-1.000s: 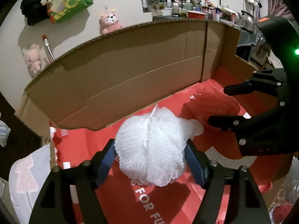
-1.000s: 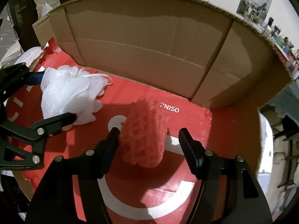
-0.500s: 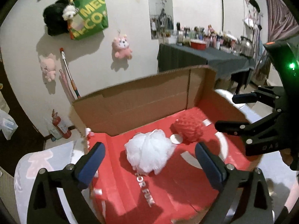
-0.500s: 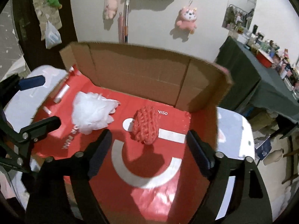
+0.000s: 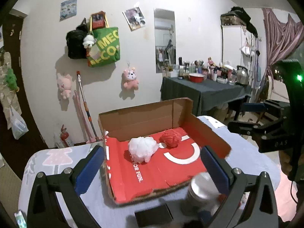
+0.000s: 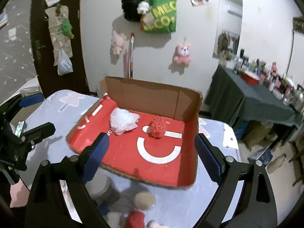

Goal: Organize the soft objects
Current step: 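Withdraw both tools from the box back toward the remaining items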

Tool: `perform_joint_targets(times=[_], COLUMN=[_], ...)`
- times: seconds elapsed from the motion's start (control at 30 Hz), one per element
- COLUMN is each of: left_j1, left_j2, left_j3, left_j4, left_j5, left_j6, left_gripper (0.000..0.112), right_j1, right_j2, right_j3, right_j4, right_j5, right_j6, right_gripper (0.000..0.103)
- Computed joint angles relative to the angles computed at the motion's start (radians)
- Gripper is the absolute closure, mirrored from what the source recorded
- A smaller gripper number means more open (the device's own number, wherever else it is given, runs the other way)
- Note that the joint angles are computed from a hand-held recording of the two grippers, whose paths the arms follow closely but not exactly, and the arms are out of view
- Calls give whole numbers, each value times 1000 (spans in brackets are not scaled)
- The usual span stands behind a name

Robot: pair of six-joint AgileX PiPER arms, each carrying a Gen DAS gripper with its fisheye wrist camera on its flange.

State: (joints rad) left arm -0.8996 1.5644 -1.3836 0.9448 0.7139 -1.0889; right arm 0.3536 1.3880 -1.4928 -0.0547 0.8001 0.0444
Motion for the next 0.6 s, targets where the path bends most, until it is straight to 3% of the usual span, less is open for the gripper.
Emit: perform_joint_targets(times=[0.17,0.33,0.43,0.6], left_j1=[-161,-307,-381,-430], left_j2=[-105,-147,-134,-104], left_j3=[170,266,308,399], left_j4=[231,335,391,441], left_j5=[103,214,291,300], left_j6=[-278,-446,-543,-733], left_gripper=[9,9,9,9], right_j1=[155,339,483,721], right_j2=[-176,-317,-372,-419], right_j3=[204,374,463,626], right_j4=[-263,-545,-745,-999], right_j5=[-45,-30,33,201], right_j6=[271,578,797,1156], right_gripper=[6,6,6,5])
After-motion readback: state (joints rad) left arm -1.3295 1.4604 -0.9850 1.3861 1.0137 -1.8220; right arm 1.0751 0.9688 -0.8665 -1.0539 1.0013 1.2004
